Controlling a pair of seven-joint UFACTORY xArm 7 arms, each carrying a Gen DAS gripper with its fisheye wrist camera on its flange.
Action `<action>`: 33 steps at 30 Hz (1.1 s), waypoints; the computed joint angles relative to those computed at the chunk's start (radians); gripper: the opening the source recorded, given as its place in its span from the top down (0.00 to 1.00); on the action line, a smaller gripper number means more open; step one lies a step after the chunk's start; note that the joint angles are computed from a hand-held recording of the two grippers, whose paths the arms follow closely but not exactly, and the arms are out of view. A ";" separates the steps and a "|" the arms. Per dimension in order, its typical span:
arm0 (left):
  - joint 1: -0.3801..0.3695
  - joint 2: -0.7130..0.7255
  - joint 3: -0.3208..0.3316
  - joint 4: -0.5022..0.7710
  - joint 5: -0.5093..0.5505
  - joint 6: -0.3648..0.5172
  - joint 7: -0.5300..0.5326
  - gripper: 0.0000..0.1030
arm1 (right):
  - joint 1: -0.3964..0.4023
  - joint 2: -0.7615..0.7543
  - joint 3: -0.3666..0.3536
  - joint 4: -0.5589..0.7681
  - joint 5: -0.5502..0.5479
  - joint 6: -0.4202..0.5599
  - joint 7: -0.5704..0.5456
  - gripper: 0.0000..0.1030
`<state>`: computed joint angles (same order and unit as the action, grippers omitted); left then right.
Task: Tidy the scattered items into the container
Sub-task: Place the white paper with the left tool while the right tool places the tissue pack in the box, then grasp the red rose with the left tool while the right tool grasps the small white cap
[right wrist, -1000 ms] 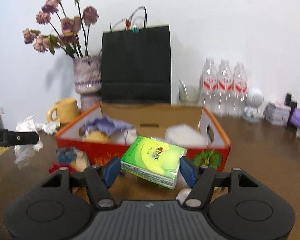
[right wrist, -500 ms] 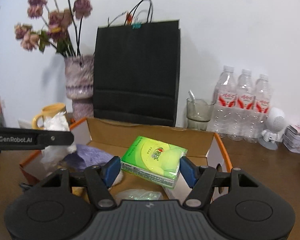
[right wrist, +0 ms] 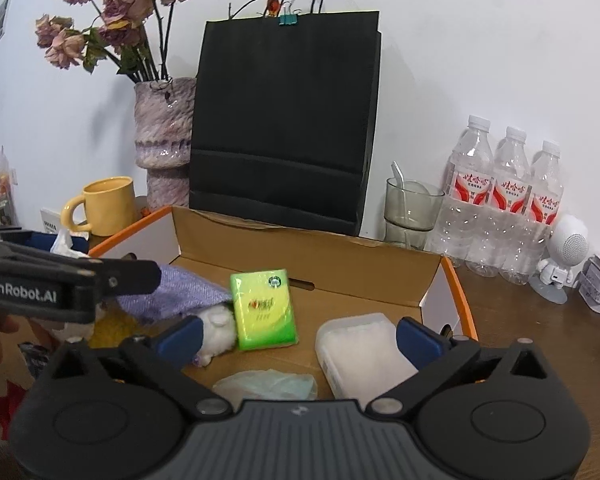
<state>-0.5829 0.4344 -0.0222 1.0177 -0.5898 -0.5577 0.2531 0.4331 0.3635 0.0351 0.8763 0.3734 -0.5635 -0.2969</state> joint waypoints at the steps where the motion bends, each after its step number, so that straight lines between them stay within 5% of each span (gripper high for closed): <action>1: -0.007 0.001 0.004 0.000 -0.006 -0.002 0.009 0.00 | 0.008 -0.001 -0.004 0.001 0.009 0.001 -0.010 0.00; 15: 0.007 -0.080 -0.045 -0.103 -0.010 -0.091 0.023 0.00 | 0.022 -0.049 0.008 -0.049 0.063 -0.021 -0.046 0.00; 22: 0.033 -0.172 -0.098 -0.267 -0.010 -0.203 0.000 0.00 | -0.015 -0.169 0.053 -0.231 0.049 -0.124 -0.003 0.00; 33: 0.061 -0.250 -0.154 -0.470 -0.033 -0.246 -0.083 0.00 | -0.055 -0.265 0.108 -0.453 0.034 -0.192 0.061 0.00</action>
